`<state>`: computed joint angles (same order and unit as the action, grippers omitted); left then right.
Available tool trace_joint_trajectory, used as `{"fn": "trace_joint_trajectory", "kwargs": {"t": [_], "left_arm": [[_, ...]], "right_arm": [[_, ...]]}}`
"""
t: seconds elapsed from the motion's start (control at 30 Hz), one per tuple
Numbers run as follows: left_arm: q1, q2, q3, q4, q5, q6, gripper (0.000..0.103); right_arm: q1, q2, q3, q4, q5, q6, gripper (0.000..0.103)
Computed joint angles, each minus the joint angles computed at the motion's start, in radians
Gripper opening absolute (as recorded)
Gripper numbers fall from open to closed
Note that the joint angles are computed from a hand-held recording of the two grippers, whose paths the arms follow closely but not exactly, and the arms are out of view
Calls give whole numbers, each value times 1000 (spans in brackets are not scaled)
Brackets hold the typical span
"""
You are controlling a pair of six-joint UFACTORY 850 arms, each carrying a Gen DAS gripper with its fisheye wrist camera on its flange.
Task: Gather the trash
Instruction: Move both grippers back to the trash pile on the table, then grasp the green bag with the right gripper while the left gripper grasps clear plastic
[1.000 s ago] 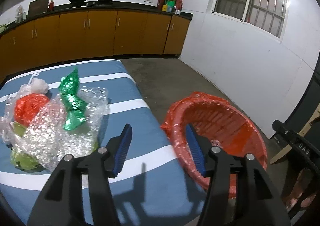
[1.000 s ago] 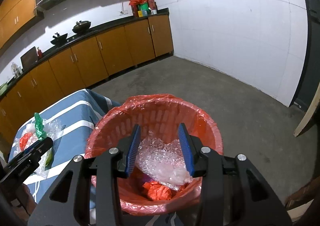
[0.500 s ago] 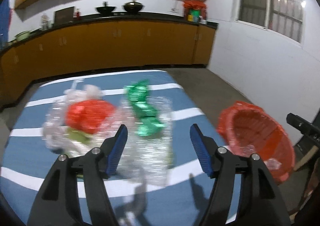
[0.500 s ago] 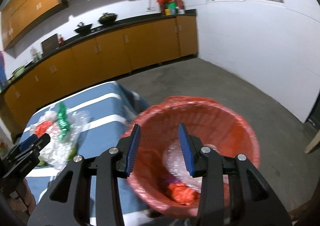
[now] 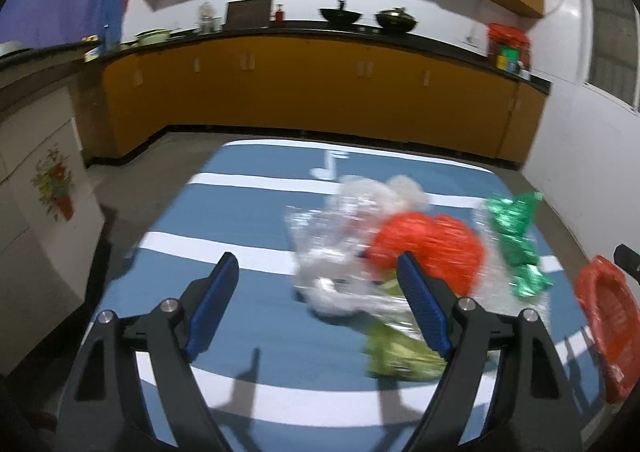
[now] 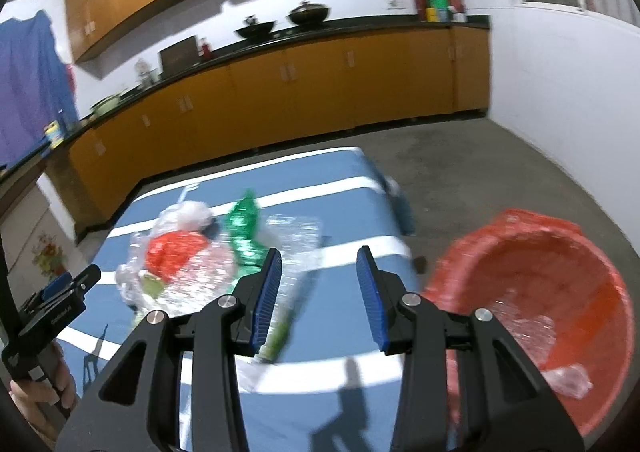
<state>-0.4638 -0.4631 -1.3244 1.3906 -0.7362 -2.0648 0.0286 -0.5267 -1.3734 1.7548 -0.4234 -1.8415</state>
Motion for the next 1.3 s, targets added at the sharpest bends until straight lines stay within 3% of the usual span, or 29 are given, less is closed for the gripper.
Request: {"fn": "trace_joint_trajectory", "kwargs": {"t": [0.23, 0.4, 0.63, 0.97, 1.23, 1.3], "left_arm": [[45, 4, 17, -13, 42, 28, 80], [70, -31, -22, -52, 106, 81, 80], [96, -93, -93, -146, 188, 204, 79], [119, -117, -114, -265, 270, 317, 63], [137, -118, -102, -322, 338, 335, 61], [141, -117, -99, -317, 352, 330, 46]], "right_arm": [[68, -95, -112, -161, 26, 127, 40], [85, -167, -206, -339, 28, 323, 40], [102, -208, -256, -469, 41, 421, 40], [97, -213, -260, -519, 24, 454, 36], [103, -209, -253, -540, 22, 462, 35], [101, -204, -248, -536, 12, 450, 33]]}}
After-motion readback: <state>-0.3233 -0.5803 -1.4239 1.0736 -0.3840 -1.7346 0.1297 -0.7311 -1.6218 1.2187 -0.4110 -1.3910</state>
